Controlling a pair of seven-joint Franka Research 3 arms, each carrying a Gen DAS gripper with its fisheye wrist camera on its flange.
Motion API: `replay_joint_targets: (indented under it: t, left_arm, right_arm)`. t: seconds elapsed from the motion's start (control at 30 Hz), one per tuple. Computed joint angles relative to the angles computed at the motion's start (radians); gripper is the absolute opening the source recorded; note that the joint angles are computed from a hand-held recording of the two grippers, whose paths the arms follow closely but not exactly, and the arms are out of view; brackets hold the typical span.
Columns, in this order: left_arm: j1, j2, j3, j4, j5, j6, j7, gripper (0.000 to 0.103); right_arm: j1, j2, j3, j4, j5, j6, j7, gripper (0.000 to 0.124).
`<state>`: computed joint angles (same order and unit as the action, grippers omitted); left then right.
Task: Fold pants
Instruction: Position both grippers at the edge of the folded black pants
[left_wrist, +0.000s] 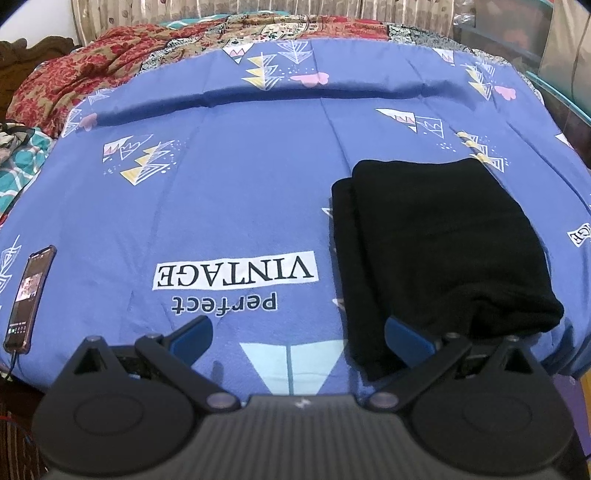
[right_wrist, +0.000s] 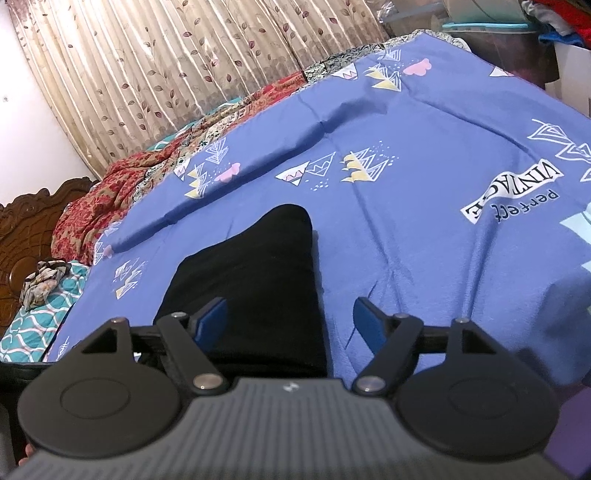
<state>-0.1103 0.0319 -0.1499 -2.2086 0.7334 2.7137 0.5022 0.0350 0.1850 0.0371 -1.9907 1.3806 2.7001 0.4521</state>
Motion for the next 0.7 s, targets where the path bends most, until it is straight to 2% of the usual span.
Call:
replay_joint_targets:
  t: [0.7]
  left_arm:
    - [-0.003, -0.001, 0.001, -0.006, -0.009, 0.004, 0.010, 0.103]
  right_arm:
    - [0.005, 0.001, 0.005, 0.000, -0.003, 0.000, 0.007, 0.077]
